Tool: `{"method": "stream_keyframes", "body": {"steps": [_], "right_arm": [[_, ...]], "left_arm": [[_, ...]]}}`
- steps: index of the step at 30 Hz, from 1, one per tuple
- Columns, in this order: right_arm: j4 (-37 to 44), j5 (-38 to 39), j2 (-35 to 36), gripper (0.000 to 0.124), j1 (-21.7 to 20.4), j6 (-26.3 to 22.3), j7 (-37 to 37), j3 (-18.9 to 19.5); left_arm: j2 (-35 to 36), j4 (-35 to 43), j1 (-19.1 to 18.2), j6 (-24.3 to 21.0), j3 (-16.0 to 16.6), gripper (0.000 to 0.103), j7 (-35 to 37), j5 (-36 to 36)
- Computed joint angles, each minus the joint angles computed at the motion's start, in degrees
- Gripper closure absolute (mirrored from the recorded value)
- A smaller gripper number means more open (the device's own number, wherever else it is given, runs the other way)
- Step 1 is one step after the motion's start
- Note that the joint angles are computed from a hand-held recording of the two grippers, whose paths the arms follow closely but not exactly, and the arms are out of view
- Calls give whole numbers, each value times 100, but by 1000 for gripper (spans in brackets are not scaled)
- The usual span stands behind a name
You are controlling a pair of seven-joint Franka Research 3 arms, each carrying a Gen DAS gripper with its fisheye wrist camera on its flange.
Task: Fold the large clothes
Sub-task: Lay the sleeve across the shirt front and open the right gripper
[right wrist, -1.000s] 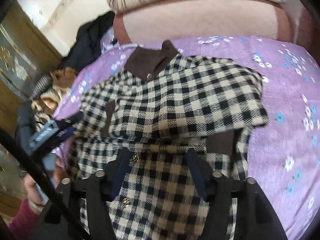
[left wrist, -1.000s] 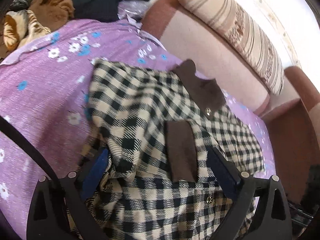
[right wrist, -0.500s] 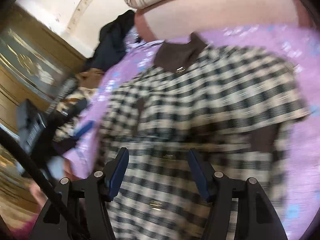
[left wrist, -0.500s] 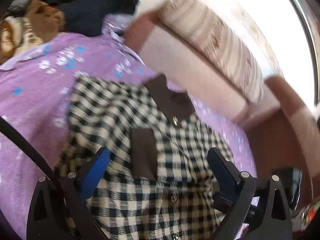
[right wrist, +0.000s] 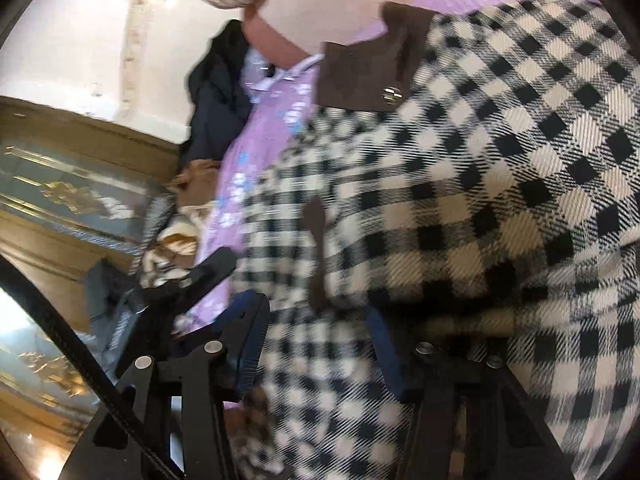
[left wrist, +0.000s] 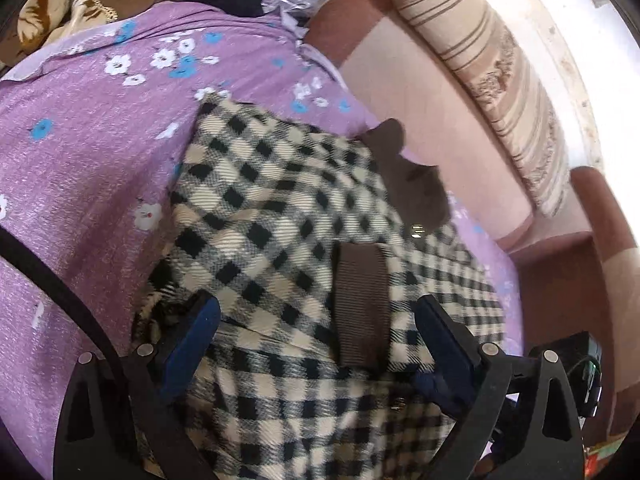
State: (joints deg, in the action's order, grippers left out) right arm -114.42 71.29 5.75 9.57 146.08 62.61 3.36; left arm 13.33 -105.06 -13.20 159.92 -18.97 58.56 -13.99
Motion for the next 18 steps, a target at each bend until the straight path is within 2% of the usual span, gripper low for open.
{"method": "stream_keyframes", "body": {"steps": [3, 6, 9, 11, 12, 15, 18], "right_arm": [[3, -833, -28, 68, 130, 426, 462, -2], [276, -720, 391, 68, 35, 200, 821, 9], [336, 490, 513, 102, -207, 128, -53, 191], [249, 1670, 408, 105, -371, -173, -903, 237], [196, 1960, 346, 107, -392, -322, -1127, 204], [14, 2438, 175, 110, -412, -783, -1469, 74], [-82, 2534, 137, 111, -385, -1164, -1412, -13]], "left_arm": [[-1, -32, 76, 237, -157, 6, 211, -354], [-15, -84, 227, 446, -409, 6, 639, -890], [128, 65, 393, 415, -651, 5, 1155, -1496], [296, 226, 621, 271, -946, 5, 1748, -2248], [366, 287, 654, 262, -1009, 5, 1922, -2527], [539, 435, 710, 278, -1156, 4, 2446, -3194], [700, 538, 821, 306, -1356, 4, 3062, -4064]]}}
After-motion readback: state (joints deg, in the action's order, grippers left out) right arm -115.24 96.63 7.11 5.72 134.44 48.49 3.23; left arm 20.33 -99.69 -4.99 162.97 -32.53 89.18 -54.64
